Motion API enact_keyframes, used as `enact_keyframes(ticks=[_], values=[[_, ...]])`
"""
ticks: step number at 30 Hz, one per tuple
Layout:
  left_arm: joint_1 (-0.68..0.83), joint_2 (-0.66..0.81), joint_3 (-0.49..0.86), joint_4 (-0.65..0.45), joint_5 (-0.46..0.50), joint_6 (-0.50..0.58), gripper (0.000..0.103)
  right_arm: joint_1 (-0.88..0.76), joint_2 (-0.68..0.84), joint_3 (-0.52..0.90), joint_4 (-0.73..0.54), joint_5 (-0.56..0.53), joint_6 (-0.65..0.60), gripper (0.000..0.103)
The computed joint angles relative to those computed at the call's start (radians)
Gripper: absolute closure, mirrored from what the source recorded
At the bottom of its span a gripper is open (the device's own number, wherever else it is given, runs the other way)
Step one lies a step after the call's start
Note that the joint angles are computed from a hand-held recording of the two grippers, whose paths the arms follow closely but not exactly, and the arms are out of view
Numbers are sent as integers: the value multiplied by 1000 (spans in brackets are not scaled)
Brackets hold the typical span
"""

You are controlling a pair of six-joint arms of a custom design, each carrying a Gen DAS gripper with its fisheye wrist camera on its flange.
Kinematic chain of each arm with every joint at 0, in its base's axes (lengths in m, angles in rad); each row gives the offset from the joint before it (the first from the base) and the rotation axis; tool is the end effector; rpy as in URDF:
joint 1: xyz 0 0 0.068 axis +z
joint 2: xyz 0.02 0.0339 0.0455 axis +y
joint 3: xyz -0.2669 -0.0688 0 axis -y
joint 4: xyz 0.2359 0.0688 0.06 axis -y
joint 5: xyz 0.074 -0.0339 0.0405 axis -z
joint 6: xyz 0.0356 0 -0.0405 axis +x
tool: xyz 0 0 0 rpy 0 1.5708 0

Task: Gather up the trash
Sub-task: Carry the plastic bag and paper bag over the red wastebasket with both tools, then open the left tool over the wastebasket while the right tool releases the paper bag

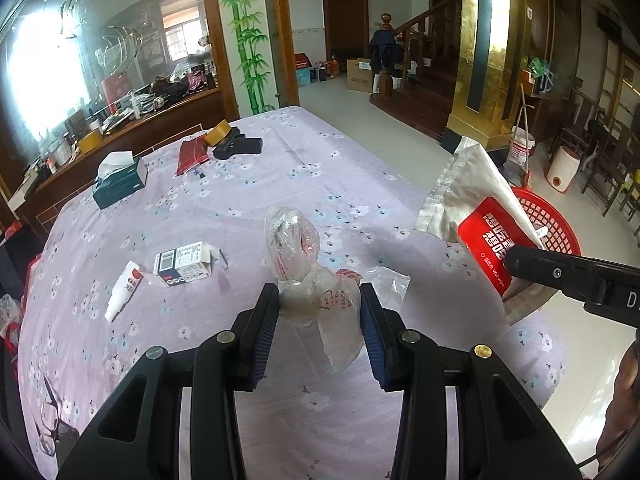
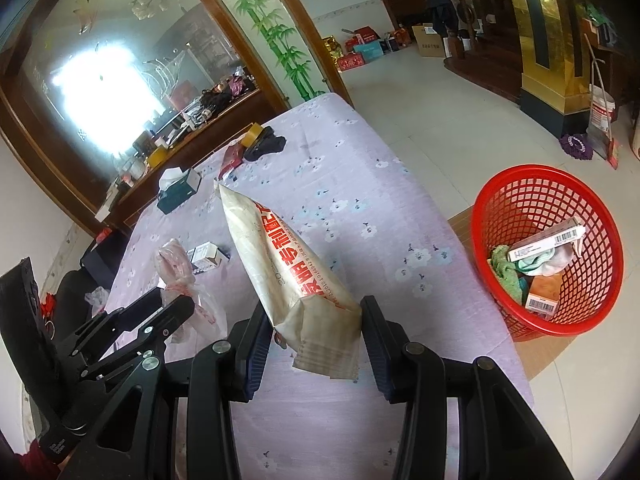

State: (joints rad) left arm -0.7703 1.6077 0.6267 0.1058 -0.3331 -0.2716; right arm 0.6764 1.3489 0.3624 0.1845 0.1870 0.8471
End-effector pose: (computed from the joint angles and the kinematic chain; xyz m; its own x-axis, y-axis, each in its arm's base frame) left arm 0.2090 -0.1866 0.1349 -0.6670 0.2939 -0.6847 0.3413 0.9374 0.0699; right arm 0.1735 0.1308 0.1319 -0.7565 0.3369 -0.5605 0.0795 0.8981 0.4325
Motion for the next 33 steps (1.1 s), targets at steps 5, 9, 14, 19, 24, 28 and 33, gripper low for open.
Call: enact_keyframes(ticks=[5, 9, 14, 19, 24, 28, 33], values=[[-30, 26, 36, -14, -10, -1, 64, -28, -55, -34, -11, -7, -4, 56], [-41, 48, 64, -19, 1, -1, 64, -49, -104, -58, -32, -8, -3, 56], [-54, 85, 117, -9, 75, 24, 64, -109, -191, -101, -71, -23, -3, 56], [-83, 166, 227, -33, 163, 33, 64, -253, -347, -160, -165, -69, -29, 56], [-115, 274, 379, -83, 225, 25, 64, -533, -548, -213, -312, -204, -127, 56], [-143, 374, 519, -122, 268, 21, 64, -811, -637, -216, -418, -351, -260, 56], [-182, 514, 716, -212, 281, 35, 64, -1074, -608, -198, -448, -493, -407, 55]])
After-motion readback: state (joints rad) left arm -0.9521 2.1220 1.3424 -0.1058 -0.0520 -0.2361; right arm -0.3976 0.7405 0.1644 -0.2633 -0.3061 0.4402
